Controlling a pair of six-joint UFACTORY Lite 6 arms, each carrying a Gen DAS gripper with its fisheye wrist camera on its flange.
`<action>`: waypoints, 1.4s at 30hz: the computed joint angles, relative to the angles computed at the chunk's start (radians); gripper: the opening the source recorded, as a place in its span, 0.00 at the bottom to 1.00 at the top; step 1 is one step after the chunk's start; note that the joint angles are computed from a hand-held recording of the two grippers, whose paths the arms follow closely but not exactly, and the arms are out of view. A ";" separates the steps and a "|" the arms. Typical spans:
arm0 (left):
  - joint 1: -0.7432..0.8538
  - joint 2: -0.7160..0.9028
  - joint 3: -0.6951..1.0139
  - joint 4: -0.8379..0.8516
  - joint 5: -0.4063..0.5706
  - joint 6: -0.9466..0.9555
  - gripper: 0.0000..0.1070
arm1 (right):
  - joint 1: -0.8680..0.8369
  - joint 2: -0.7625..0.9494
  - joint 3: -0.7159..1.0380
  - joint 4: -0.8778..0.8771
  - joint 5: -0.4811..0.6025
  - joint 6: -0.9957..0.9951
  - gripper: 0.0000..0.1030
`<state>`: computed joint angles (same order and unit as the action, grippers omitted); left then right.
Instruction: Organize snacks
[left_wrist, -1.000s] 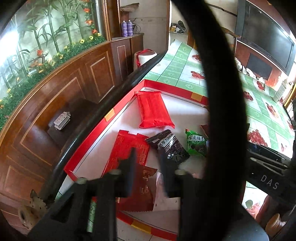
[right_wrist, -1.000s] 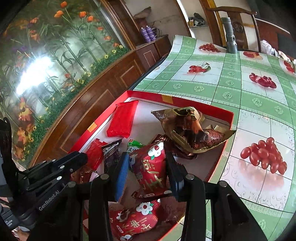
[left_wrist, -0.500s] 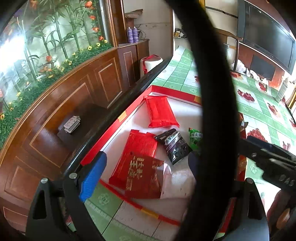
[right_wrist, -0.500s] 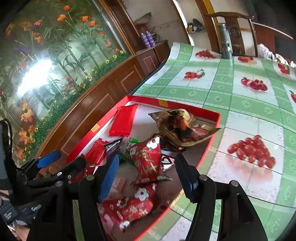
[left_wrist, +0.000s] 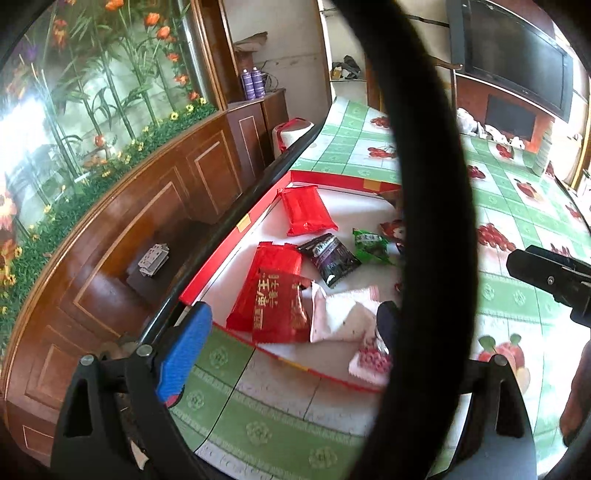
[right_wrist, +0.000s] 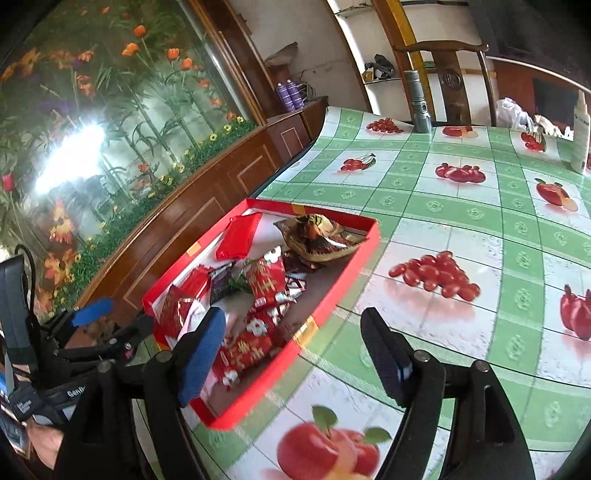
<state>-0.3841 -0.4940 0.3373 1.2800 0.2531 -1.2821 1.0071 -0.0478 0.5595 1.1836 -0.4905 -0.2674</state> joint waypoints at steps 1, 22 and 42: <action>-0.011 -0.027 -0.015 -0.019 0.011 0.019 0.85 | 0.010 -0.020 -0.014 0.020 -0.001 -0.030 0.75; -0.364 -0.532 -0.231 -0.299 0.410 0.246 0.93 | 0.183 0.073 0.051 0.272 0.067 -0.613 0.80; -0.273 -0.626 -0.245 -0.556 0.346 0.508 0.93 | 0.209 0.133 0.119 0.419 0.024 -0.880 0.80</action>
<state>-0.6569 -1.1196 0.0920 0.7239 0.5994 -0.7738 1.2163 0.0848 0.6784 1.6022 -0.4666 -1.1474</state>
